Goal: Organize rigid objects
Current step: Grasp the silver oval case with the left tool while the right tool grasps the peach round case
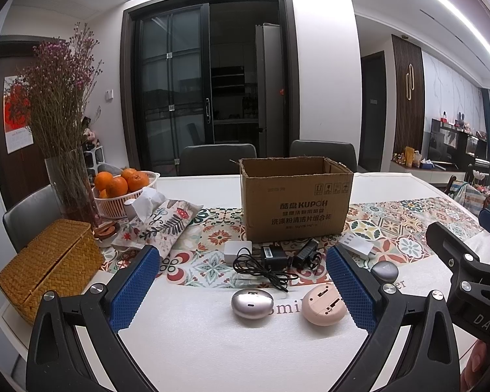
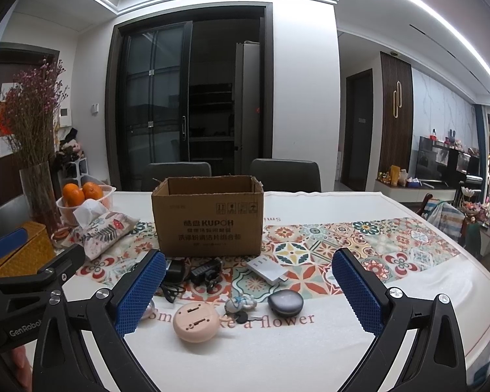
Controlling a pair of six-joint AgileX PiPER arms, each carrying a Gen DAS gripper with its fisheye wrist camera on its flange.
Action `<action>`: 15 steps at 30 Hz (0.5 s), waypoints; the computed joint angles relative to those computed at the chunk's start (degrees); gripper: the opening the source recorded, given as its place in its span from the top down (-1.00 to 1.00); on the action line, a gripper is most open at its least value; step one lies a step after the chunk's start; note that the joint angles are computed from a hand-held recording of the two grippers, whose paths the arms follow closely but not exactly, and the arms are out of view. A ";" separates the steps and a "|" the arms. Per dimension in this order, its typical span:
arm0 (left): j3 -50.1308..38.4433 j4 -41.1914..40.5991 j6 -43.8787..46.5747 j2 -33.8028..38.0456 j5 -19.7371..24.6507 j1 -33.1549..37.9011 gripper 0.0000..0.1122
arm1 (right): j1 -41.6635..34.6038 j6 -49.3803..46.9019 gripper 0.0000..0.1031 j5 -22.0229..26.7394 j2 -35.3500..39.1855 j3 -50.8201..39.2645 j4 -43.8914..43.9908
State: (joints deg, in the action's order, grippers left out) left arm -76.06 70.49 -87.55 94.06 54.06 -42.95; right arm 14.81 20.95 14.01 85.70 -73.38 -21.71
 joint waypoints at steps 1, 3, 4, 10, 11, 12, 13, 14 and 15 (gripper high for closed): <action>-0.06 -0.22 0.22 0.03 0.02 0.09 -0.84 | 0.09 0.01 -1.00 0.02 0.05 0.02 0.05; -0.09 -0.67 0.62 0.13 -0.08 0.37 -0.84 | 0.16 -1.26 -1.00 0.36 0.46 -0.46 1.35; -0.07 -1.17 0.96 0.21 -0.18 0.68 -0.84 | 0.07 -2.47 -1.00 0.53 0.61 -0.64 2.53; 0.15 -6.98 5.75 1.38 -3.12 3.82 -0.84 | 0.55 -11.52 -1.00 3.72 4.03 -3.43 11.09; 0.33 -8.09 6.70 1.78 -3.77 4.52 -0.84 | 0.55 -12.59 -1.00 4.07 4.38 -3.65 12.02; 0.43 -8.64 7.17 2.14 -4.10 4.90 -0.84 | 0.77 -14.53 -1.00 4.98 5.44 -4.37 13.63; 0.60 -9.23 7.75 2.55 -4.57 5.40 -0.84 | 0.89 -15.87 -1.00 5.55 6.13 -4.81 14.69; 0.82 -9.81 8.21 2.97 -5.09 5.99 -0.84 | 1.05 -17.34 -1.00 6.33 6.94 -5.37 15.80; 1.31 -10.02 8.26 3.17 -5.89 6.49 -0.84 | 1.21 -19.12 -1.00 7.34 8.01 -6.15 17.16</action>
